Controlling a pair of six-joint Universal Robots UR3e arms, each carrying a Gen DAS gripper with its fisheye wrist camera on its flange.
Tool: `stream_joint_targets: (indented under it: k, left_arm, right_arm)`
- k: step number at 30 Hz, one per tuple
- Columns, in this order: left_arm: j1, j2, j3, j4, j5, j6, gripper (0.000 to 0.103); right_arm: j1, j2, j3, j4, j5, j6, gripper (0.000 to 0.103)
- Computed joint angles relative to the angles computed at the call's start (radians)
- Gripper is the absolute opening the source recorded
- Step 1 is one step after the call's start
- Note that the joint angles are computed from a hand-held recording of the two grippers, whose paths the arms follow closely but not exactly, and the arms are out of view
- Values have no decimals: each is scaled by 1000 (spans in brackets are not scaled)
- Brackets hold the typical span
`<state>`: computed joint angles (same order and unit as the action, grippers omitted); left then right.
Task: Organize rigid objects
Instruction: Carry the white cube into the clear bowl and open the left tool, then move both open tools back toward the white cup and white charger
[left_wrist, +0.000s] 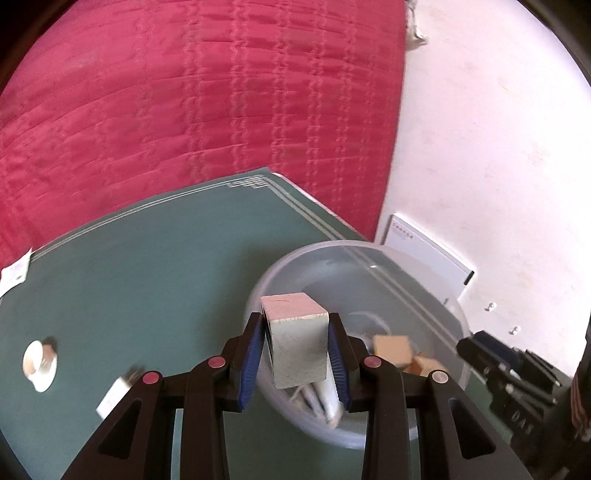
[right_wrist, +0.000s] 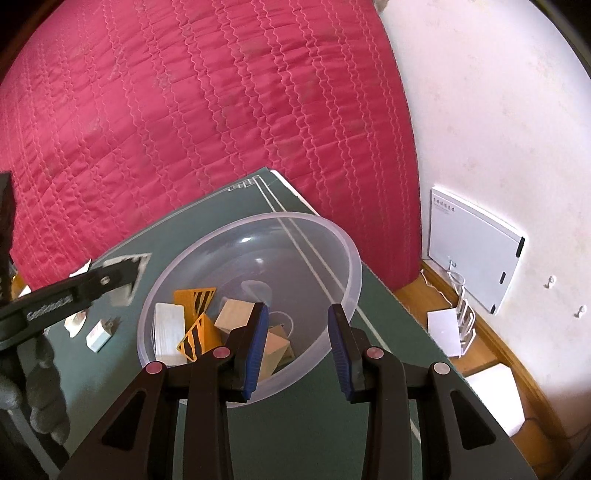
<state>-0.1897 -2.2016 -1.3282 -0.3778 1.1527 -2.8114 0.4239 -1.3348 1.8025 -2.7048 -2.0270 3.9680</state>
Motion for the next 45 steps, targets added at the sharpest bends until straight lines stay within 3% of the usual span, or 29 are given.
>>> stream_joint_targets:
  k: [8, 11, 12, 17, 21, 27, 33, 45]
  left_arm:
    - [-76, -136, 218, -105, -3, -46, 37]
    - [-79, -200, 320, -174, -21, -100, 55]
    - [-77, -208, 326, -175, -25, -114, 56]
    - [-63, -200, 301, -150, -4, -112, 58]
    - [-54, -182, 258, -82, 37, -116, 71]
    - [-42, -156, 178, 19, 99, -105, 82]
    - [-18, -136, 127, 40, 105, -110, 83]
    - [42, -92, 73, 77, 132, -104, 86]
  right_arm:
    - [-5, 0, 8, -16, 7, -3, 35]
    - [-2, 4, 4, -13, 9, 0, 35]
    - [-1, 6, 0, -11, 10, 1, 35]
    - [6, 12, -5, -11, 5, 5, 35]
    - [2, 9, -1, -13, 10, 2, 35]
    - [5, 18, -7, -19, 0, -2, 36]
    - [14, 24, -26, -18, -11, 0, 46]
    - [73, 57, -121, 2, -17, -27, 47]
